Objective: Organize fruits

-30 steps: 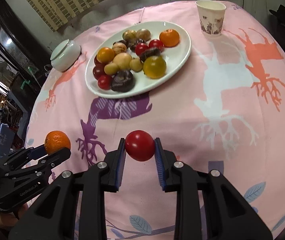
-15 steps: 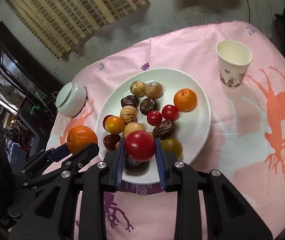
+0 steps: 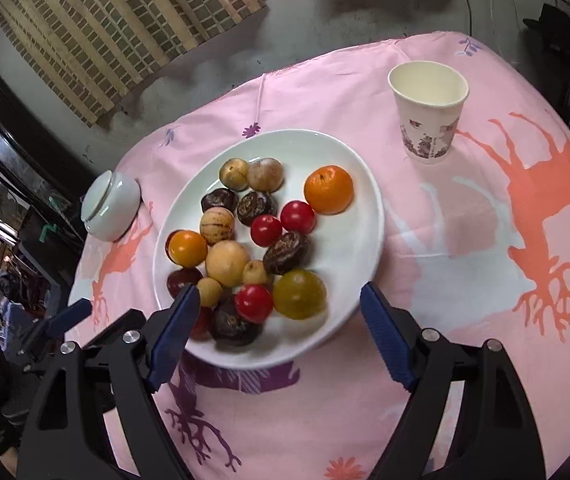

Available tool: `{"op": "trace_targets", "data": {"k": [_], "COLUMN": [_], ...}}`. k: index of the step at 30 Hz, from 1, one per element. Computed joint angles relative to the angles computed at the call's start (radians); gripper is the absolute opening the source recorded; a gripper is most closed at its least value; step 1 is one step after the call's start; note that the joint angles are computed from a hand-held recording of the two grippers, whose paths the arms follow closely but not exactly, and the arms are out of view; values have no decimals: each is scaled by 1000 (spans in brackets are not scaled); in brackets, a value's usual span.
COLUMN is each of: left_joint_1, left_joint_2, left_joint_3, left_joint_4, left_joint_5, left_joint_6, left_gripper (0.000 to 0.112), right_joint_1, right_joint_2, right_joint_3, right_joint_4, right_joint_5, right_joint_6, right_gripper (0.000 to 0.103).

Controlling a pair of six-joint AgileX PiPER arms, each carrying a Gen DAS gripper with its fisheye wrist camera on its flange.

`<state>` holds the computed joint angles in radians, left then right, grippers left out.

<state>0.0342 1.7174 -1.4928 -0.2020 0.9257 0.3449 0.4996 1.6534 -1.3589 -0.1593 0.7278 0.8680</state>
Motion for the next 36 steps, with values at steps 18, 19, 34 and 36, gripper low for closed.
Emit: {"op": "trace_targets", "data": {"k": [18,19,34,36], "left_joint_1": [309,321,223,218], "left_joint_2": [-402,-407,-458,-463], "left_joint_3": [456,466,532,531], "left_joint_4": [-97,-92,-59,-65], "left_joint_5": [81,82,65,67], "left_joint_6": [253,268,248,244], "left_gripper": [101,101,101,101], "right_joint_1": [409,414,442,440], "right_joint_2": [-204,-211,-252,-254], "right_joint_3": [242,245,313,318], "right_joint_4": [-277,-278,-280,-278], "right_joint_5": [230,227,241,238], "right_joint_6": [435,444,491,496], "right_gripper": [90,90,90,90]}}
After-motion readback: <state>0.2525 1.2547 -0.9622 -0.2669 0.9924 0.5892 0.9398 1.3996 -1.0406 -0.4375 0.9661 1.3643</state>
